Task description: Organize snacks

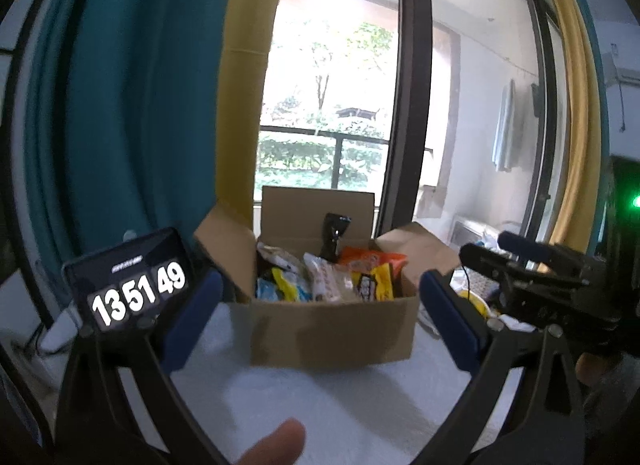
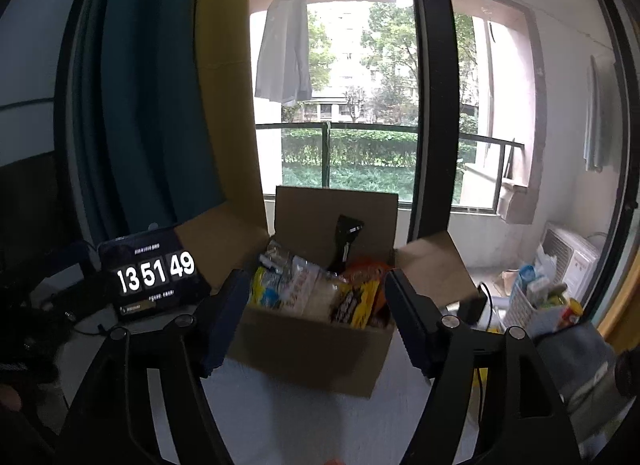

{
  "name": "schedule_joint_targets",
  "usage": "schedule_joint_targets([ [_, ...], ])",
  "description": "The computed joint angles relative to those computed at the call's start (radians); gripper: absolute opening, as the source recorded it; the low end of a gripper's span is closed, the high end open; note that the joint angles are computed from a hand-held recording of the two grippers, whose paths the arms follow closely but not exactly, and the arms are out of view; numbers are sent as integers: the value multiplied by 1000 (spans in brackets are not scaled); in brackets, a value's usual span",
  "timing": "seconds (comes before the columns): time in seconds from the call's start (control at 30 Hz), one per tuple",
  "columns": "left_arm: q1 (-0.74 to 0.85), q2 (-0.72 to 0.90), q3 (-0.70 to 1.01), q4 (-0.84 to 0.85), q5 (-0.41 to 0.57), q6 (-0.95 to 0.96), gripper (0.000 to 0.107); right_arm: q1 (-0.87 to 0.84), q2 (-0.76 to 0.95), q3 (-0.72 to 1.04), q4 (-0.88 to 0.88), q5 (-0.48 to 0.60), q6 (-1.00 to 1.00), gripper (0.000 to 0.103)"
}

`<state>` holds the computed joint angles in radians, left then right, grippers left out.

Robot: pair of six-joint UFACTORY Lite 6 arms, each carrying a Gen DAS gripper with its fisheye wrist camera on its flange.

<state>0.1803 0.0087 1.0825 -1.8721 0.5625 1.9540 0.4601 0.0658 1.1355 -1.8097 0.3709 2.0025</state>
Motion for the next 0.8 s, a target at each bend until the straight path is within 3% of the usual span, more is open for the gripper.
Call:
schedule_joint_targets([
  [0.1,10,-141,-189,-151,-11,166,100,74,-80,-141,-9,96,75,74],
  [0.43,164,-388,-545,-215,189,274,100,394,-286,-464,133,446,150,74],
  [0.6,162,-502,-646,-230,173,344,100,470,-360,-510,195,527,117,74],
  [0.8,171,-519,-641,-157,150,267,100,495,-423,-528,222,546,83,74],
])
